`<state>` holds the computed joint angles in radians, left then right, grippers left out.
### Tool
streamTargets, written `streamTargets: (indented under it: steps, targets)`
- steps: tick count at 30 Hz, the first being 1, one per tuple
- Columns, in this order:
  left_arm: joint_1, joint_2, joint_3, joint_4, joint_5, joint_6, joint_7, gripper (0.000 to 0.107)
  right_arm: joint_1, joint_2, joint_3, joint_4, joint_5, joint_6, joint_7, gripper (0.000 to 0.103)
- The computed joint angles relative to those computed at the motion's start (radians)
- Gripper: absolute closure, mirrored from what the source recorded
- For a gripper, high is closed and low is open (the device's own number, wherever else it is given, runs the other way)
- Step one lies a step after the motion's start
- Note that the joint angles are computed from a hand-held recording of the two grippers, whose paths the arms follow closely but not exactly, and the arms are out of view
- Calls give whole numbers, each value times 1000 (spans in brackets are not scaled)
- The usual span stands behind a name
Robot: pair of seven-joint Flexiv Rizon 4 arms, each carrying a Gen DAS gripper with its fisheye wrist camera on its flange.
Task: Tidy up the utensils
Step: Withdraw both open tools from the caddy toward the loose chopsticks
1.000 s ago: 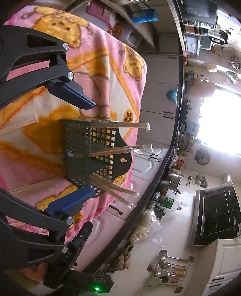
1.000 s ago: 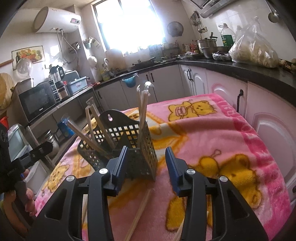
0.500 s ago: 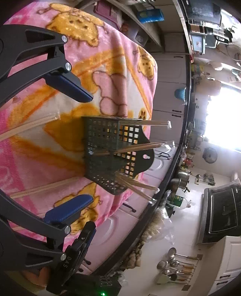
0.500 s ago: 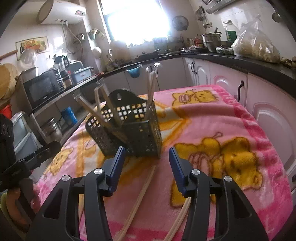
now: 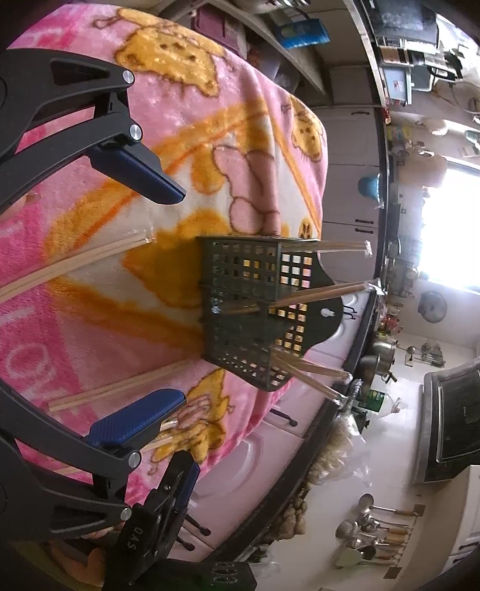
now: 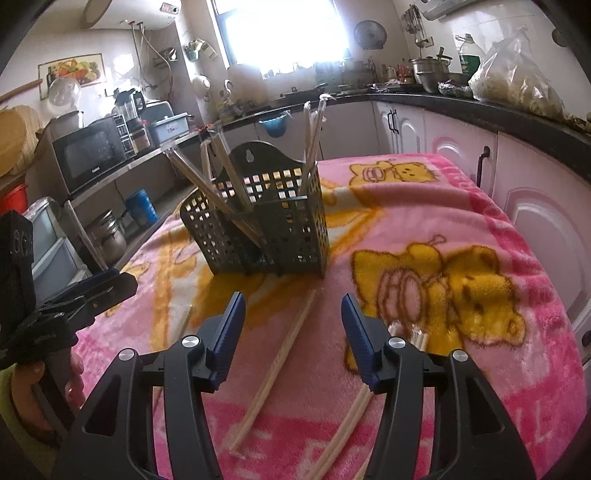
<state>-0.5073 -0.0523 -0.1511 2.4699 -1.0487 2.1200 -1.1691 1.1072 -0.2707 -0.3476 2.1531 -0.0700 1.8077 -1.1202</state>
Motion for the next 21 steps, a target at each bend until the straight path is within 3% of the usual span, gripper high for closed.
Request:
streamTargets:
  steps: [5, 13, 17, 21]
  targets:
    - [-16, -9, -9, 7, -33, 4, 9, 15, 12, 6, -9, 31, 10, 3, -5, 51]
    - [-48, -38, -16, -10, -68, -6, 37, 15, -36, 20, 36, 75, 12, -2, -11, 51]
    - [-43, -49, -4, -17, -24, -38, 6, 15, -33, 27, 25, 96, 17, 4, -18, 51]
    - [-61, -76, 3, -38, -83, -50, 41, 15, -69, 27, 53, 103, 26, 7, -25, 51]
